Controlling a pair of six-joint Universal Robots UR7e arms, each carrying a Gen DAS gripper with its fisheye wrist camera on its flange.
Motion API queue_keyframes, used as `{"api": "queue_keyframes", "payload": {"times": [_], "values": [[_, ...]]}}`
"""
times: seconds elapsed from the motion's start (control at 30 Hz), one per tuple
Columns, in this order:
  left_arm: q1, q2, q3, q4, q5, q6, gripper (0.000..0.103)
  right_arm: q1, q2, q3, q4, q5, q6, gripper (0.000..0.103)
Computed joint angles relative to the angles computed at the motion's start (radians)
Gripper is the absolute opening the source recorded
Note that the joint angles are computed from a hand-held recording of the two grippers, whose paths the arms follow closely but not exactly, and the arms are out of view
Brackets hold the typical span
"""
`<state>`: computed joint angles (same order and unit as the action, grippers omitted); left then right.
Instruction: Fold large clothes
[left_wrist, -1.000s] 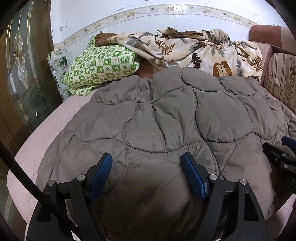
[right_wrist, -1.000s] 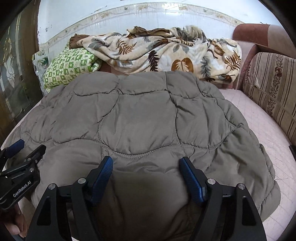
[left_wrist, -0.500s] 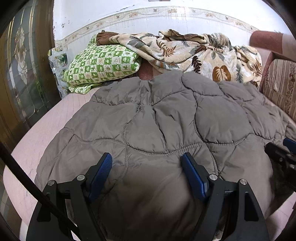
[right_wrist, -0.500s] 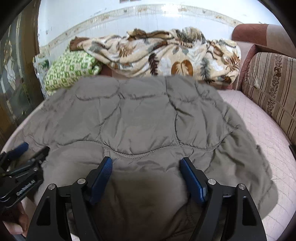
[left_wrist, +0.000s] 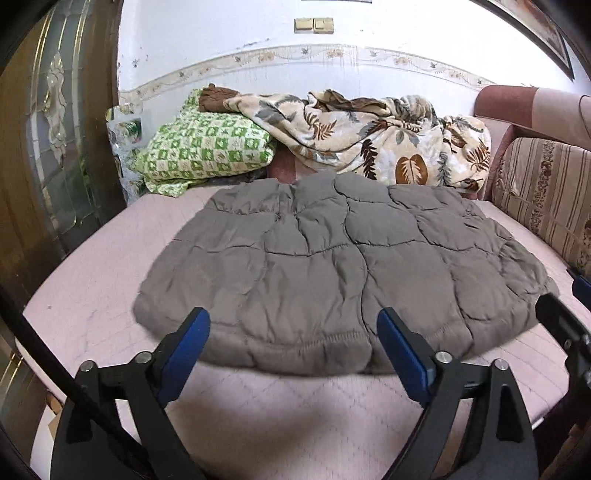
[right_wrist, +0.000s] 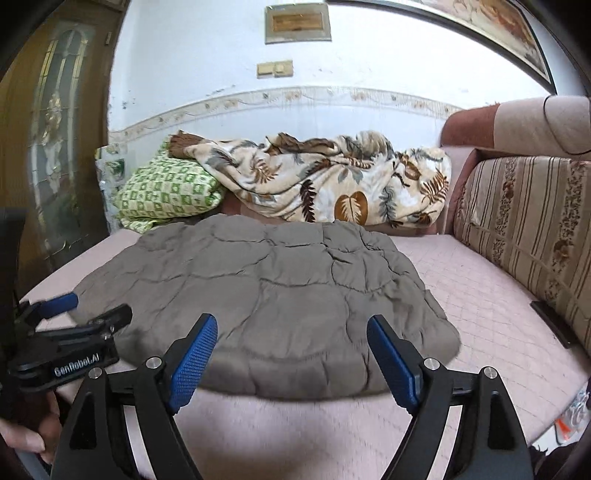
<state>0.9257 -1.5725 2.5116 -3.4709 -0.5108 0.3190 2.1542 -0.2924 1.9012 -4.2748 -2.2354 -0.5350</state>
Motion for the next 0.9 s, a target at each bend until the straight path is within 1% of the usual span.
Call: {"api": "queue_keyframes", "payload": {"times": [0.07, 0.17, 0.23, 0.33, 0.43, 0.5, 0.53, 0.57, 0.63, 0.67, 0.7, 0.73, 0.8, 0.9], "values": [[-0.033, -0.041, 0.022, 0.060, 0.041, -0.030, 0.096, 0.011, 0.003, 0.016, -0.029, -0.009, -0.006, 0.087], [-0.071, -0.105, 0.048, 0.187, 0.087, -0.080, 0.096, 0.016, 0.001, 0.042, -0.050, -0.010, 0.019, 0.088], [-0.090, -0.138, 0.069, 0.219, 0.108, -0.088, 0.096, 0.016, 0.000, 0.051, -0.043, -0.013, 0.028, 0.088], [-0.115, -0.155, 0.080, 0.264, 0.167, -0.082, 0.096, 0.017, 0.004, 0.054, -0.033, -0.013, 0.029, 0.088], [-0.129, -0.198, 0.091, 0.320, 0.154, -0.103, 0.096, 0.018, 0.009, 0.052, -0.039, -0.011, 0.021, 0.088], [-0.140, -0.197, 0.092, 0.329, 0.168, -0.111, 0.096, 0.018, 0.012, 0.049, -0.043, -0.008, 0.012, 0.088], [-0.146, -0.199, 0.096, 0.321, 0.165, -0.094, 0.096, 0.019, 0.015, 0.048, -0.046, -0.008, 0.011, 0.088], [-0.152, -0.196, 0.098, 0.324, 0.180, -0.093, 0.096, 0.018, 0.015, 0.049, -0.048, -0.005, 0.010, 0.088], [-0.167, -0.168, 0.102, 0.296, 0.246, -0.092, 0.096, 0.018, 0.015, 0.049, -0.048, -0.005, 0.007, 0.088], [-0.173, -0.149, 0.105, 0.250, 0.264, -0.066, 0.096, 0.020, 0.017, 0.048, -0.048, -0.006, 0.008, 0.088], [-0.176, -0.138, 0.108, 0.216, 0.268, -0.047, 0.096, 0.019, 0.016, 0.048, -0.047, -0.004, 0.009, 0.088], [-0.177, -0.140, 0.110, 0.207, 0.264, -0.041, 0.096, 0.019, 0.016, 0.048, -0.043, -0.004, 0.011, 0.088], [-0.175, -0.155, 0.107, 0.258, 0.261, -0.073, 0.096, 0.018, 0.016, 0.047, -0.041, -0.006, 0.013, 0.088], [-0.174, -0.144, 0.108, 0.247, 0.268, -0.064, 0.096, 0.014, 0.014, 0.046, -0.026, -0.005, 0.024, 0.088]]}}
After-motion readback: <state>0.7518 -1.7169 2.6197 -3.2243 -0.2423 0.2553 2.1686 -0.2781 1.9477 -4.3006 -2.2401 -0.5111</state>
